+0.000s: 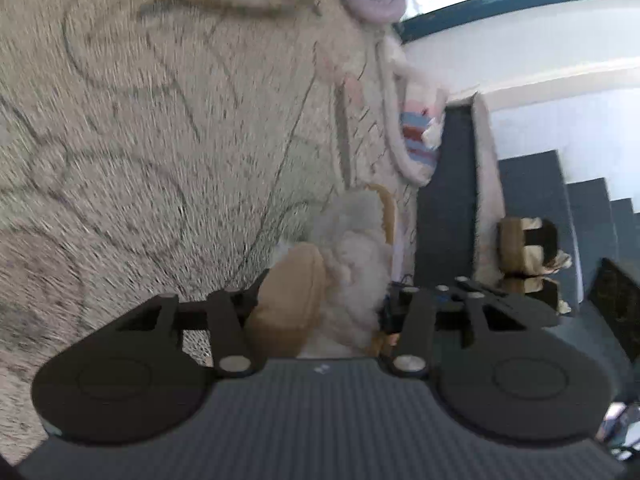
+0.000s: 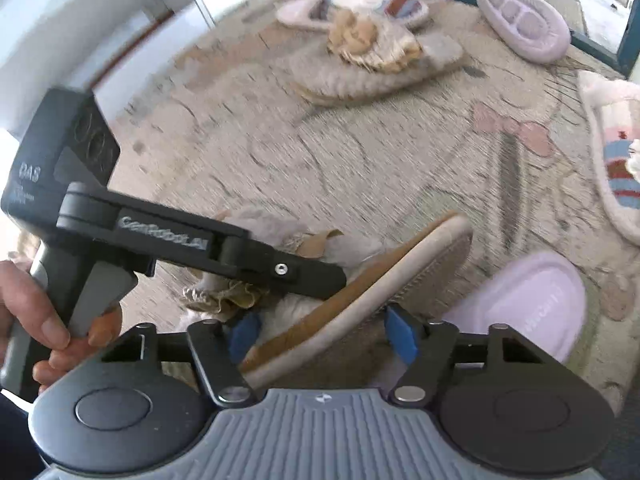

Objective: Organize scattered shoes
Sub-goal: 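Lift both cream bow slippers and turn toward the shoe cabinet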

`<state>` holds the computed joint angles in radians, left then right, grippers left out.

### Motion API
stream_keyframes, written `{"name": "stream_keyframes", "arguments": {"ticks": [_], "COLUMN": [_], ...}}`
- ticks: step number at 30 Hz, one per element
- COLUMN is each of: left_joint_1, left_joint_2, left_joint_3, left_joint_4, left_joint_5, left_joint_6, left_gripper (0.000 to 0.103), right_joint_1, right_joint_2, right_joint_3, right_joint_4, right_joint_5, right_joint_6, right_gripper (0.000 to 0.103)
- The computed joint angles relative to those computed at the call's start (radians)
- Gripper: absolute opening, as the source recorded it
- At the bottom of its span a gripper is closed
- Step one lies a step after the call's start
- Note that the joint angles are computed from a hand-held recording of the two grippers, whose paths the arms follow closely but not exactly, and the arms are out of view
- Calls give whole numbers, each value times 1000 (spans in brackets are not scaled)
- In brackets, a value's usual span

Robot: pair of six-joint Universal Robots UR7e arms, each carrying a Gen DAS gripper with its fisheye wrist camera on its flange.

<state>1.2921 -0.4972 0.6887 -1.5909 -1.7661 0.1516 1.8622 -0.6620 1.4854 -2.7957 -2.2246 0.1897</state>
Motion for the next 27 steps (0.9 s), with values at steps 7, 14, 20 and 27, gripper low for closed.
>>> {"name": "stream_keyframes", "arguments": {"ticks": [7, 14, 20, 27], "left_joint_1": [4, 23, 6, -27], "left_joint_2": [-10, 61, 67, 65], "left_joint_3": [-71, -180, -150, -122], "left_joint_4": [-157, -130, -176, -238], "left_joint_5": [127, 176, 180, 364], "left_joint_6": [-41, -143, -130, 7], "left_gripper": [57, 64, 91, 103], "right_joint_1": [-49, -68, -58, -51], "right_joint_2": [133, 186, 121, 81], "right_joint_3": [-156, -257, -141, -39], "right_joint_4": [-238, -172, -231, -301], "right_joint_5": [268, 260, 97, 22], "right_joint_6": [-310, -392, -290, -197], "right_gripper": [64, 64, 65, 67]}}
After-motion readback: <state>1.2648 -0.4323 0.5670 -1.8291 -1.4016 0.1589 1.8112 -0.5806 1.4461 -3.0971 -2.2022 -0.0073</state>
